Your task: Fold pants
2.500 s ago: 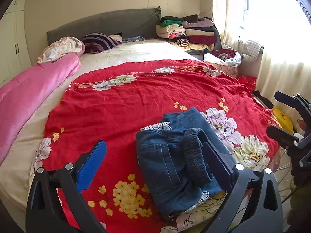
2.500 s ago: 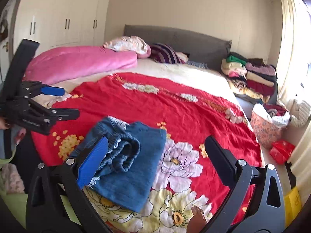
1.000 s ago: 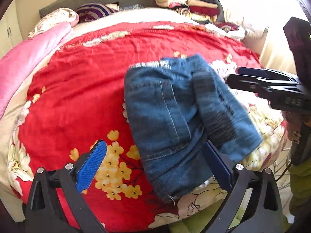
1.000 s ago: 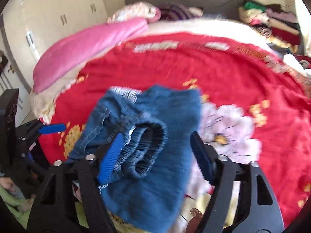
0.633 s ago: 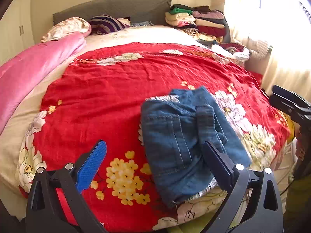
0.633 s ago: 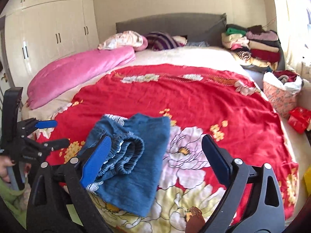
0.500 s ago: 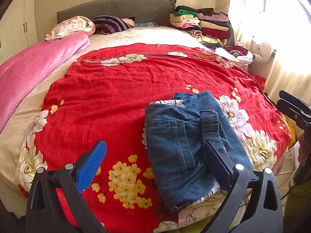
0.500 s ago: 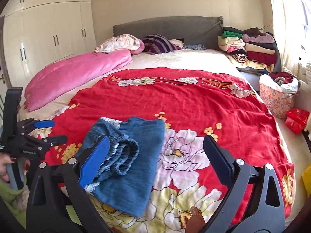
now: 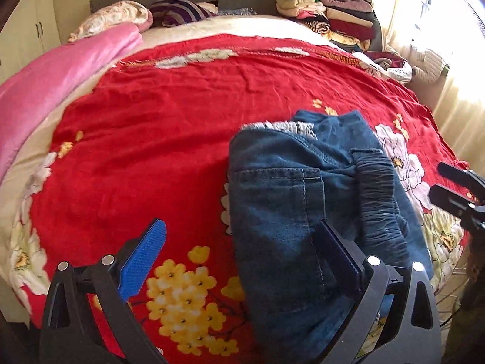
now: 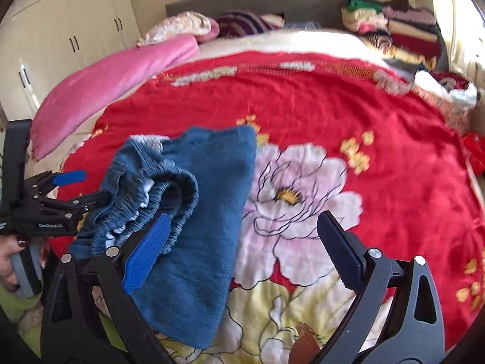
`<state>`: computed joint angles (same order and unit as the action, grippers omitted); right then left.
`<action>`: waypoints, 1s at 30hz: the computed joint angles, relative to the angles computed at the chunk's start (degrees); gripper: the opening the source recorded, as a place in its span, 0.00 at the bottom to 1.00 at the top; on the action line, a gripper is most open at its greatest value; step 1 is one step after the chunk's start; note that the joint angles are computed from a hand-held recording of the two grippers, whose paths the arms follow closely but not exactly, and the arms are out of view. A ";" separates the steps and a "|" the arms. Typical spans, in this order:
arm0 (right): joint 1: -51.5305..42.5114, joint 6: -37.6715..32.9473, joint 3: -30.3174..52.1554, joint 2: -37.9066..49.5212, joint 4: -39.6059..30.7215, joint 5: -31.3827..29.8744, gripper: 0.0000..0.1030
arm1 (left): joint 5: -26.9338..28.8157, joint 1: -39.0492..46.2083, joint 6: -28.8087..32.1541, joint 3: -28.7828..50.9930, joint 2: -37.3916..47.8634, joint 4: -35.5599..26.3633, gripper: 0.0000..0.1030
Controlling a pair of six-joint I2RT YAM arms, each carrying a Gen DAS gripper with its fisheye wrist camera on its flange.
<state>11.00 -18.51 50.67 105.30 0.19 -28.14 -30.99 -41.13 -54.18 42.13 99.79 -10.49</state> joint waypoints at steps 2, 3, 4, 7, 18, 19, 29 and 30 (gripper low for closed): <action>0.61 0.54 1.32 2.25 -0.51 0.33 0.89 | 0.52 0.53 0.95 0.24 1.30 1.53 0.96; 0.80 0.74 1.78 3.01 -0.67 0.37 0.89 | 0.80 0.76 1.34 0.30 1.82 2.24 0.96; 1.08 0.93 2.47 4.01 -1.09 0.34 0.89 | 1.17 0.90 1.56 0.38 2.29 2.84 0.96; 1.84 1.00 4.64 6.90 -3.02 -0.67 0.86 | 1.95 1.53 2.57 0.63 3.46 4.35 0.96; 4.69 0.65 7.17 11.47 -2.78 -2.88 0.63 | 6.29 3.74 4.94 -0.77 5.77 11.89 0.96; 4.68 -0.09 7.80 11.90 -3.72 -4.25 0.53 | 7.16 4.04 5.28 -1.04 5.79 12.91 0.96; 7.46 -3.02 3.43 6.61 0.62 -6.75 0.08 | 8.79 2.91 8.17 0.04 4.57 14.41 0.41; 7.73 -3.03 2.80 5.53 1.11 -6.68 0.08 | 8.83 2.95 8.03 -0.24 3.90 14.43 0.41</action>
<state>18.73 -21.54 53.47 110.83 1.30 -34.82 -22.16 -38.18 -46.14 41.89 103.68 3.94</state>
